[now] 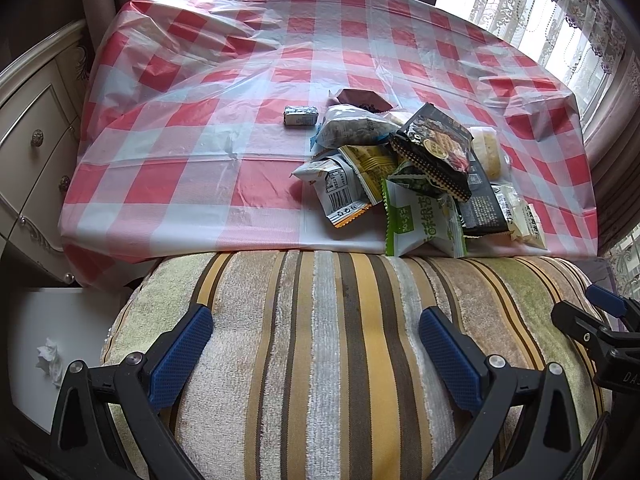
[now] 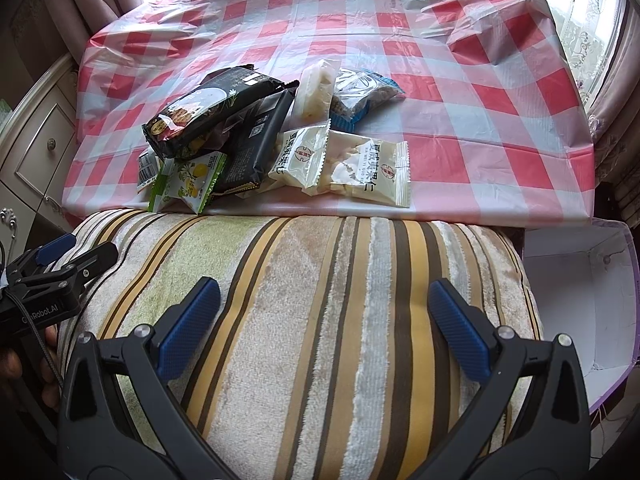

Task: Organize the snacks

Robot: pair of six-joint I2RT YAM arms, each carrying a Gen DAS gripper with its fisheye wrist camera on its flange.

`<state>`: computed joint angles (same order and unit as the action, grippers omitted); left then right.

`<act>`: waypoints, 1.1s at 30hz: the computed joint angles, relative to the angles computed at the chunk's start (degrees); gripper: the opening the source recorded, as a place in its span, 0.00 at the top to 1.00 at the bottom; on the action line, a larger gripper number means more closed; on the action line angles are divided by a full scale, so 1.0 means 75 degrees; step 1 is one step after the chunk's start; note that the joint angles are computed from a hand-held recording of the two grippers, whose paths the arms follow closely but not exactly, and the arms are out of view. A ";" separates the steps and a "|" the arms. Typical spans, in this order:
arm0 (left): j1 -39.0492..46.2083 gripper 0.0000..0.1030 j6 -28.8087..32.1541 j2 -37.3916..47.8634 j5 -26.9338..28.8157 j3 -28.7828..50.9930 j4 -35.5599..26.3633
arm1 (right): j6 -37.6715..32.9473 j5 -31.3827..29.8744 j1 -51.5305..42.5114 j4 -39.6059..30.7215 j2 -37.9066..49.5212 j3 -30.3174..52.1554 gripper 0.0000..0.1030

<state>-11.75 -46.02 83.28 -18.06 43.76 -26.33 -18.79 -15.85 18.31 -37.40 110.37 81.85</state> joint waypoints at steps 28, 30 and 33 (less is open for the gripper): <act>-0.0048 0.00 -0.0031 -0.0009 -0.0039 -0.0044 0.0027 | 0.0005 -0.0010 -0.0010 0.0079 -0.0008 -0.0041 0.00; -0.0052 0.00 -0.0037 -0.0012 -0.0046 -0.0049 0.0030 | 0.0017 -0.0013 -0.0007 0.0124 -0.0032 -0.0086 0.00; -0.0038 0.00 -0.0018 -0.0003 -0.0057 -0.0016 -0.0003 | 0.0009 0.0014 0.0005 0.0120 -0.0037 -0.0092 0.00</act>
